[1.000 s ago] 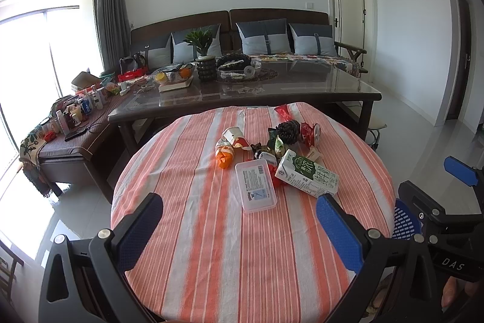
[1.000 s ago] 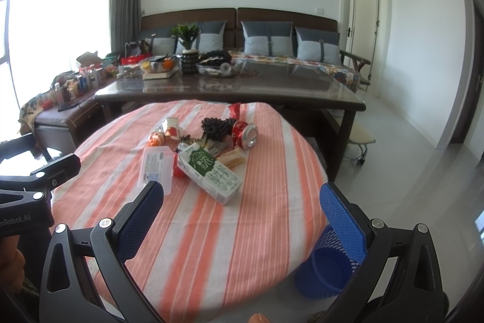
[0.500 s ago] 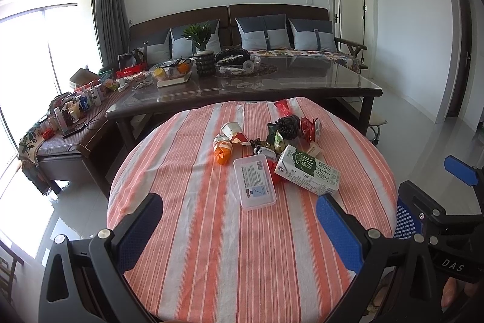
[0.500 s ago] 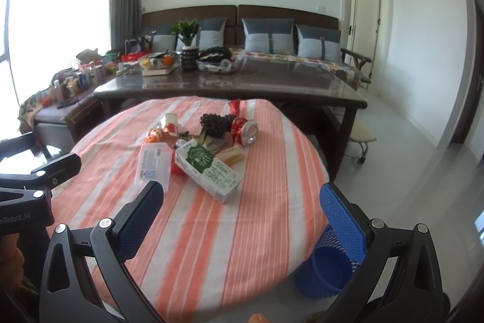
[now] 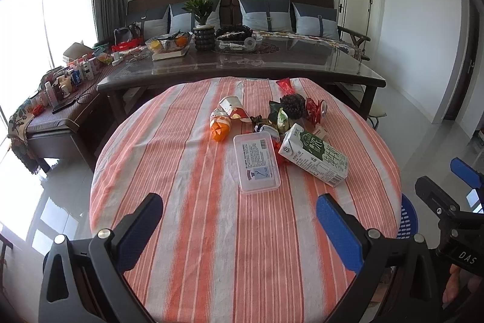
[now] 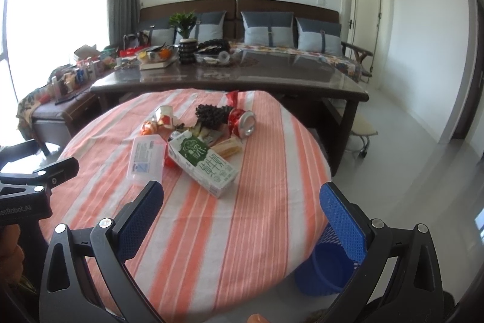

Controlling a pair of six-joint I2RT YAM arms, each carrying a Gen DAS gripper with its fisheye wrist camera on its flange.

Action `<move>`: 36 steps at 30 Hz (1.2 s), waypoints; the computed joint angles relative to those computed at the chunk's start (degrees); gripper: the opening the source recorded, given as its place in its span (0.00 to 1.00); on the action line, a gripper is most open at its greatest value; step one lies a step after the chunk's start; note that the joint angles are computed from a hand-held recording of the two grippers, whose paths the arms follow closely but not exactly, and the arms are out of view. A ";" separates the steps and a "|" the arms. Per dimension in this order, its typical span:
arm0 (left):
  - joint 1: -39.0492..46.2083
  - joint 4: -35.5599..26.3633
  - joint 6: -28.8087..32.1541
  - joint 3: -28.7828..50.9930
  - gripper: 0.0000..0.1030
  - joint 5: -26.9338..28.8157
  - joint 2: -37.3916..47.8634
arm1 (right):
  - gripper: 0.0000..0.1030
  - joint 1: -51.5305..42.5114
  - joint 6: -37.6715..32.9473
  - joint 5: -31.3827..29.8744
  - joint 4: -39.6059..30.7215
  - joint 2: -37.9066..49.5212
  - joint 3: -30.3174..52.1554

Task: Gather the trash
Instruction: 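Move the left tool to the clear plastic box while the right tool approaches the milk carton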

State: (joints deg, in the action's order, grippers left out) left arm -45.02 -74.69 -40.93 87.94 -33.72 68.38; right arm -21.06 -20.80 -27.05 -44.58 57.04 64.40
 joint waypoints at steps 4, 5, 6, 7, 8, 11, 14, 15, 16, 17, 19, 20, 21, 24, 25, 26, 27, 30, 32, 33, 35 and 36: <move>4.01 3.19 2.05 -3.76 1.00 5.22 0.48 | 1.00 -0.63 -1.00 -1.53 0.71 1.45 -0.74; 4.57 3.10 1.93 -4.16 1.00 5.72 1.26 | 1.00 -0.69 -1.30 -1.89 0.82 1.81 -0.92; 5.25 3.90 2.22 -5.24 1.00 6.56 1.80 | 1.00 -0.80 -1.73 -2.34 1.02 2.30 -1.13; 5.96 4.63 2.79 -5.98 1.00 7.72 2.18 | 1.00 -0.82 -2.24 -2.69 1.19 2.93 -1.24; 6.68 6.04 3.59 -7.05 1.00 9.17 2.25 | 1.00 -0.82 -2.82 -2.84 1.40 3.49 -1.38; 8.73 10.53 5.35 -9.74 1.00 13.29 2.15 | 1.00 -0.93 -4.42 -3.03 2.41 5.43 -1.94; 11.34 14.55 6.81 -10.90 1.00 17.67 3.34 | 1.00 -1.99 -4.85 -4.18 2.91 7.85 -2.15; 12.01 15.57 7.26 -10.84 1.00 18.23 4.05 | 1.00 -2.33 -4.93 -4.54 3.08 8.73 -2.21; 12.62 16.48 7.75 -10.69 1.00 18.40 4.87 | 1.00 -2.54 -5.07 -4.84 3.10 9.53 -2.19; 13.22 17.62 8.36 -10.56 1.00 18.37 5.78 | 1.00 -2.71 -5.41 -5.05 2.98 10.30 -2.13; 14.68 19.30 9.48 -9.65 1.00 17.84 8.41 | 1.00 -2.71 -6.02 -5.08 2.95 11.52 -2.03; 15.68 20.22 10.22 -9.26 1.00 18.06 9.80 | 1.00 -2.76 -6.40 -5.23 2.98 12.13 -1.88; 16.55 20.63 10.65 -8.81 1.00 18.26 11.11 | 1.00 -2.64 -6.80 -5.42 2.83 12.85 -1.47; 18.77 21.98 12.20 -8.32 1.00 19.62 13.97 | 1.00 -1.68 -9.24 -6.19 2.57 16.60 1.04; 19.31 22.15 12.65 -8.17 1.00 19.96 14.68 | 0.99 -1.14 -10.75 -6.58 2.38 18.20 2.35; 19.86 22.64 13.18 -8.29 1.00 20.52 14.99 | 0.99 -0.48 -12.50 -7.05 2.19 20.23 3.99; 20.29 23.16 13.58 -8.48 1.00 21.06 15.08 | 0.99 0.35 -13.77 -7.27 1.82 22.10 5.81; 21.49 23.65 14.64 -8.19 0.99 23.13 15.64 | 0.99 3.21 -18.50 -8.69 -1.87 29.33 13.38; 21.95 23.79 15.34 -7.62 0.99 23.97 16.11 | 0.99 5.59 -22.22 -8.54 -6.38 35.26 19.69; 22.22 23.88 16.02 -7.33 0.95 24.40 16.35 | 0.99 6.69 -24.14 -8.24 -8.49 37.85 22.42; 22.67 23.48 16.93 -6.46 0.85 25.26 17.14 | 0.99 8.70 -27.51 -7.14 -11.78 41.85 26.65; 23.03 23.42 17.31 -6.18 0.83 25.84 17.43 | 0.99 9.46 -29.17 -6.60 -13.23 43.54 28.40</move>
